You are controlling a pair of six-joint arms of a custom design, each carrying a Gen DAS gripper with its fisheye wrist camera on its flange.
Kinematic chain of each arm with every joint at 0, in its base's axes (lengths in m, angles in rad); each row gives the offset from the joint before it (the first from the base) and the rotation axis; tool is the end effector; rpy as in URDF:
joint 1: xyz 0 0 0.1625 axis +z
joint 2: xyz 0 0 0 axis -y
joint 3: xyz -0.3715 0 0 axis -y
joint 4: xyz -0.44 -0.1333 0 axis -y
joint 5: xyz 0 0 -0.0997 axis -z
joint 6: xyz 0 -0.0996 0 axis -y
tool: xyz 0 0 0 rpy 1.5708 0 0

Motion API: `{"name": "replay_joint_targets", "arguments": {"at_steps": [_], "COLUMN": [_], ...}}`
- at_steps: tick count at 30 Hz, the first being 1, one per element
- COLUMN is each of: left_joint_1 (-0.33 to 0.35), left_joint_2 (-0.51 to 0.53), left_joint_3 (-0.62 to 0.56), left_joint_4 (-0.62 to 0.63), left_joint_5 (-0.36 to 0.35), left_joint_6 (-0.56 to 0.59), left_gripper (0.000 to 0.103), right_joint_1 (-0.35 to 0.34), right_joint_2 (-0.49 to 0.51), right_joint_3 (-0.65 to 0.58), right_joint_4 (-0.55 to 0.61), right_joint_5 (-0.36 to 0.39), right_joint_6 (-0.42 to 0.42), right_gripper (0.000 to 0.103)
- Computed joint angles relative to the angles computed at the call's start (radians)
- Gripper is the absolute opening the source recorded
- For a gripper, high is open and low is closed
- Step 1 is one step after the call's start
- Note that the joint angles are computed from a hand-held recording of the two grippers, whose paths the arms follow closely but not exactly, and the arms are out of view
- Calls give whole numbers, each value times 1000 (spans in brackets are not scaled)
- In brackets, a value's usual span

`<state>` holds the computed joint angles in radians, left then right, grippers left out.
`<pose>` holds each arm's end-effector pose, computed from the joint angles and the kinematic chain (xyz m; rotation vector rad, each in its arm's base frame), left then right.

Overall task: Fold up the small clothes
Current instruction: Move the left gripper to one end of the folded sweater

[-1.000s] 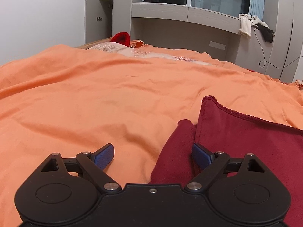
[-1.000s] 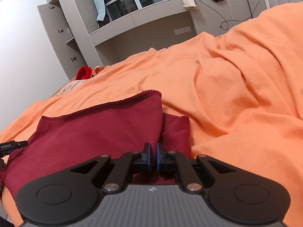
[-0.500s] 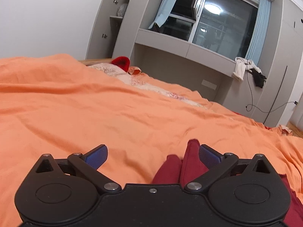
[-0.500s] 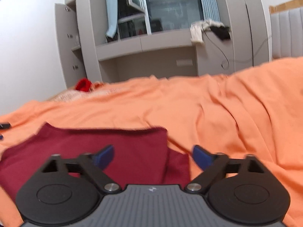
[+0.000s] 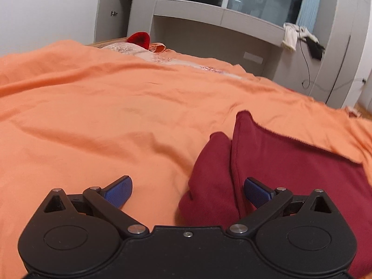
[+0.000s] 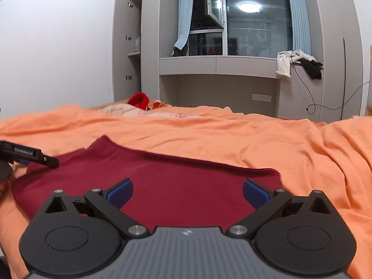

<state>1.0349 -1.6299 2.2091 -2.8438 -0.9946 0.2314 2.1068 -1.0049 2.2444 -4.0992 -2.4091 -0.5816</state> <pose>-0.0820 -0.5053 0.2921 0.6876 2.4193 -1.0060 0.2726 -0.3429 0.1372 0.4686 -1.9510 1.4102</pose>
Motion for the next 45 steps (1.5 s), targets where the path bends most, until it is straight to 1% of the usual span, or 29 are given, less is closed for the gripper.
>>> {"name": "replay_joint_targets", "arguments": {"at_steps": [3,7,9,11,16,22,25,27,28,29,30,31,32,34,36,38,42,45], "left_joint_1": [-6,-5,-5,-6,-6,-9,-8,-17,-33,-56,-76,-93,-108,-133,-154,-169,-199,-209], "left_joint_2": [-5,-10,-11,-12,-9,-8,-9,-14,-19,-24,-29,-38,-52,-90,-137,-183,-231,-276], "left_joint_3": [7,7,7,8,9,13,14,27,40,62,83,104,125,167,209,242,295,325], "left_joint_4": [-3,5,7,7,4,1,-10,-60,-102,-169,-241,-305,-347,-386,-378,-323,-254,-240], "left_joint_5": [13,10,11,11,13,20,19,47,83,137,175,194,203,211,212,211,245,232], "left_joint_6": [21,23,23,24,24,25,19,-23,-41,-42,-19,15,44,62,48,34,38,32], "left_gripper": [102,102,102,102,102,102,102,102,102,102,102,102,102,102,102,102,102,102], "right_joint_1": [1,-1,-4,-8,-18,-21,-29,-33,-35,-36,-37,-39,-40,-39,-36,-35,-35,-35], "right_joint_2": [43,78,104,116,101,100,83,65,56,45,37,32,27,22,27,28,28,30], "right_joint_3": [-25,-39,-43,-39,-21,-12,1,13,18,23,27,29,31,33,31,31,31,30], "right_joint_4": [6,73,58,30,56,41,69,95,110,132,147,160,170,179,177,174,174,171], "right_joint_5": [-13,-56,-73,-69,-65,-68,-56,-48,-45,-43,-42,-41,-39,-41,-45,-46,-46,-45], "right_joint_6": [-10,4,-11,-15,53,49,81,109,124,144,158,169,179,191,192,192,193,192], "right_gripper": [103,103,103,103,103,103,103,103,103,103,103,103,103,103,103,103,103,103]}}
